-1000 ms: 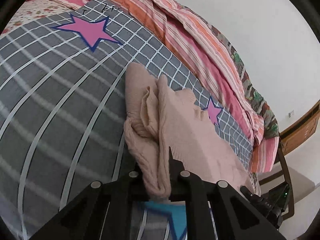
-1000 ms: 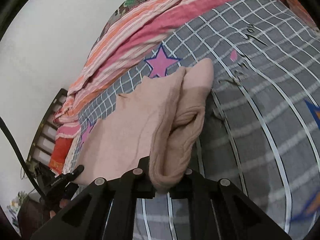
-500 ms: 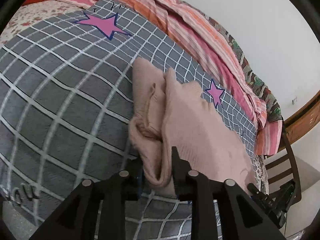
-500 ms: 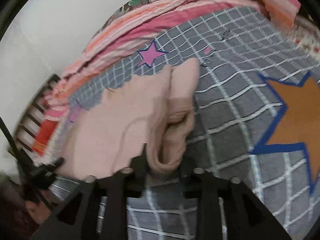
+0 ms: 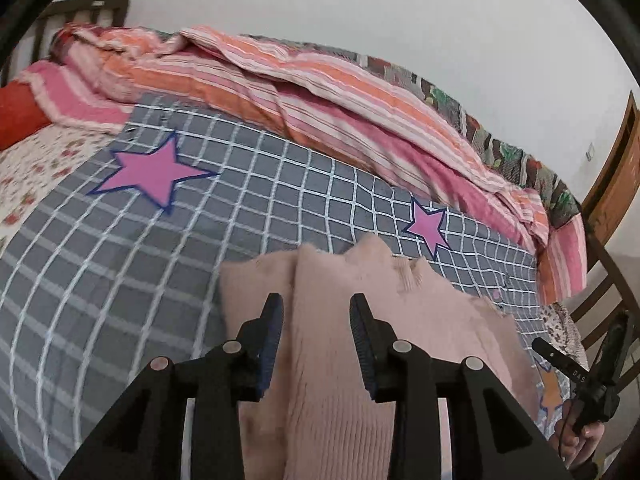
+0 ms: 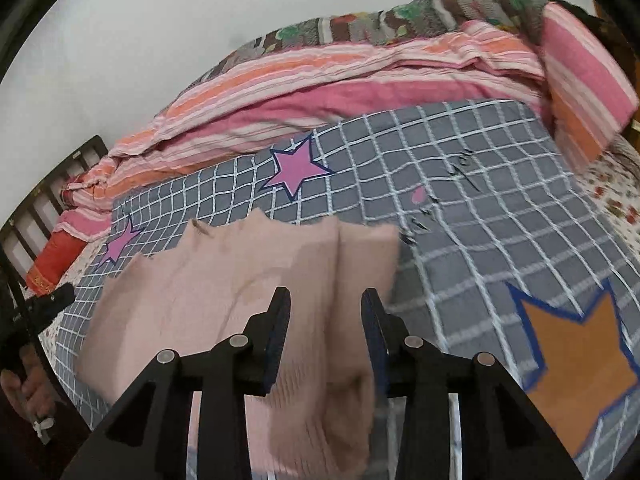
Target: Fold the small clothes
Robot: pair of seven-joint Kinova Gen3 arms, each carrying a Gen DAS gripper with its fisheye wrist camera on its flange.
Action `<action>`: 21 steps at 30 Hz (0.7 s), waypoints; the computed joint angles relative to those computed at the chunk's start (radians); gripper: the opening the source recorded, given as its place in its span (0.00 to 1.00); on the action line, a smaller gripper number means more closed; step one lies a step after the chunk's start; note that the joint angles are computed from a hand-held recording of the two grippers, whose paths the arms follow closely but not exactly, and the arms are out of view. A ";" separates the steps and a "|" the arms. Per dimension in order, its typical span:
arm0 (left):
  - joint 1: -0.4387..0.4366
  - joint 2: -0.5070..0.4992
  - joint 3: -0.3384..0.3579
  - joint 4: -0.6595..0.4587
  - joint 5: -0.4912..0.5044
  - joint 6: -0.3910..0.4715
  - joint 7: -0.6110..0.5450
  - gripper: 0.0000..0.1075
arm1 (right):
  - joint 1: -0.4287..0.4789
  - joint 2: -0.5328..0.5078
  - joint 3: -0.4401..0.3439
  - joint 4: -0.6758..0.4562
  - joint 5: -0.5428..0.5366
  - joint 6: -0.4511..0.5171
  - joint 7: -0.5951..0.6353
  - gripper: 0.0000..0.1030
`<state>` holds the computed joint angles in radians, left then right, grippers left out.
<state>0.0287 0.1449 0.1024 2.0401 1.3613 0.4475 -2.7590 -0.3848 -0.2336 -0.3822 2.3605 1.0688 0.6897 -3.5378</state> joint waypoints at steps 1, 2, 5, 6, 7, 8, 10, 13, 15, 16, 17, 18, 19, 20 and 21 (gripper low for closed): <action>0.030 0.025 -0.012 -0.031 -0.038 -0.011 0.041 0.30 | 0.012 0.026 0.023 -0.012 0.014 -0.023 0.012 0.36; 0.069 0.043 -0.042 -0.056 -0.078 -0.012 0.081 0.30 | 0.039 0.046 0.028 -0.023 0.020 -0.044 0.025 0.36; 0.208 0.128 -0.143 -0.155 -0.200 -0.024 0.200 0.30 | 0.126 0.117 0.051 -0.071 -0.011 -0.119 0.114 0.36; 0.255 0.150 -0.175 -0.179 -0.241 -0.041 0.241 0.30 | 0.120 0.144 0.082 -0.091 -0.033 -0.125 0.155 0.36; 0.301 0.172 -0.221 -0.203 -0.282 -0.045 0.281 0.30 | 0.099 0.173 0.129 -0.114 -0.053 -0.128 0.195 0.36; 0.345 0.194 -0.267 -0.226 -0.319 -0.039 0.322 0.30 | 0.072 0.200 0.175 -0.136 -0.078 -0.127 0.236 0.36; 0.425 0.243 -0.360 -0.274 -0.375 -0.005 0.403 0.21 | 0.069 0.239 0.213 -0.170 -0.129 -0.137 0.317 0.36; 0.471 0.249 -0.390 -0.275 -0.410 -0.049 0.464 0.07 | 0.064 0.282 0.238 -0.201 -0.149 -0.153 0.383 0.05; 0.427 0.226 -0.336 -0.242 -0.353 -0.103 0.424 0.07 | 0.050 0.276 0.265 -0.187 -0.088 -0.189 0.345 0.05; 0.413 0.225 -0.327 -0.233 -0.325 -0.106 0.411 0.07 | 0.047 0.267 0.276 -0.176 -0.059 -0.203 0.320 0.05; 0.414 0.237 -0.336 -0.236 -0.314 -0.095 0.409 0.07 | 0.049 0.270 0.277 -0.172 -0.046 -0.212 0.309 0.05; 0.429 0.250 -0.358 -0.247 -0.318 -0.080 0.418 0.07 | 0.054 0.287 0.277 -0.176 -0.050 -0.211 0.311 0.05; 0.428 0.257 -0.362 -0.249 -0.317 -0.069 0.419 0.07 | 0.061 0.308 0.274 -0.188 -0.070 -0.203 0.326 0.05; 0.411 0.251 -0.347 -0.244 -0.300 -0.068 0.403 0.07 | 0.049 0.320 0.286 -0.195 -0.075 -0.200 0.333 0.05; 0.383 0.249 -0.314 -0.245 -0.300 -0.074 0.400 0.09 | 0.036 0.319 0.297 -0.199 -0.083 -0.193 0.345 0.05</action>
